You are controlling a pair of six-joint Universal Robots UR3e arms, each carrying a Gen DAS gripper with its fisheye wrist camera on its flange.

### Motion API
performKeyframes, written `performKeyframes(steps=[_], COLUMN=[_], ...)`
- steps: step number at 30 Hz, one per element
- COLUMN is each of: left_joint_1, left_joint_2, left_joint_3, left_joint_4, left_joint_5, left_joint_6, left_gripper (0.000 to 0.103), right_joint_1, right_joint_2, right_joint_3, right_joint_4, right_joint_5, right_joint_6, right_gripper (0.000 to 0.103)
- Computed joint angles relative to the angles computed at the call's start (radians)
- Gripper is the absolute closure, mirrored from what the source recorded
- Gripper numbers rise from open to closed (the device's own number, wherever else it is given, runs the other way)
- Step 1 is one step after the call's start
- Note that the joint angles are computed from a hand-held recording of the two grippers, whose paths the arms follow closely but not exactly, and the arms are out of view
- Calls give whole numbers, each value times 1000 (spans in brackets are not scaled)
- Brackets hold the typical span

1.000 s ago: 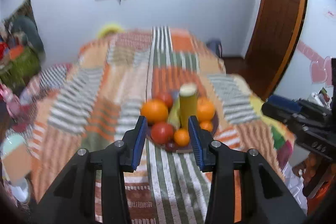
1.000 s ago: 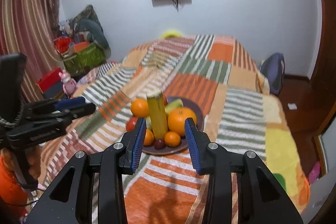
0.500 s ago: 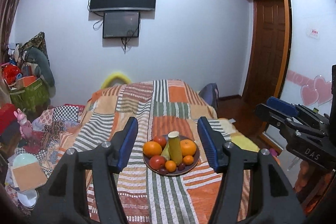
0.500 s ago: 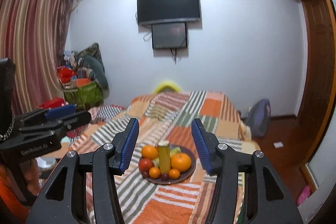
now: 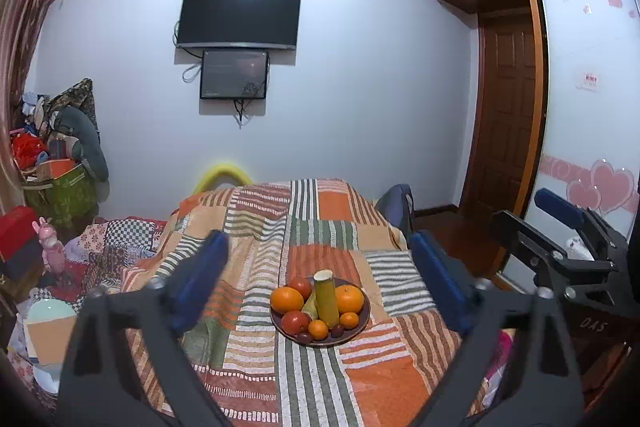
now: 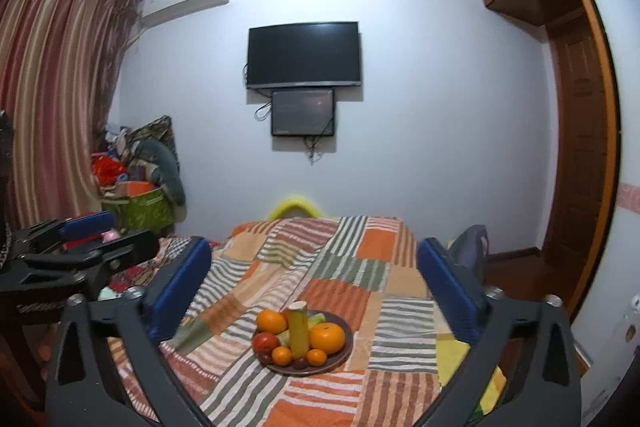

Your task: Organize fruits

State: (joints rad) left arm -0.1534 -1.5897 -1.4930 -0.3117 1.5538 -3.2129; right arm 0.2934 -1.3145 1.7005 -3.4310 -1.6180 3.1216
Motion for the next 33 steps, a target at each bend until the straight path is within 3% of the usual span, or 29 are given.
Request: performKeyframes(steps=[33], left_joint_1=[-10], left_joint_2=[-2], left_joint_3=[-8], left_joint_4=[19], left_joint_5=[31], left_joint_6=[-3], left_gripper=[0], right_joint_1=[-26], right_joint_2=[-71], right_joint_3=[65], right_joint_4=[26], right_joint_5=[37], right_joint_6=[33], right_gripper=[0])
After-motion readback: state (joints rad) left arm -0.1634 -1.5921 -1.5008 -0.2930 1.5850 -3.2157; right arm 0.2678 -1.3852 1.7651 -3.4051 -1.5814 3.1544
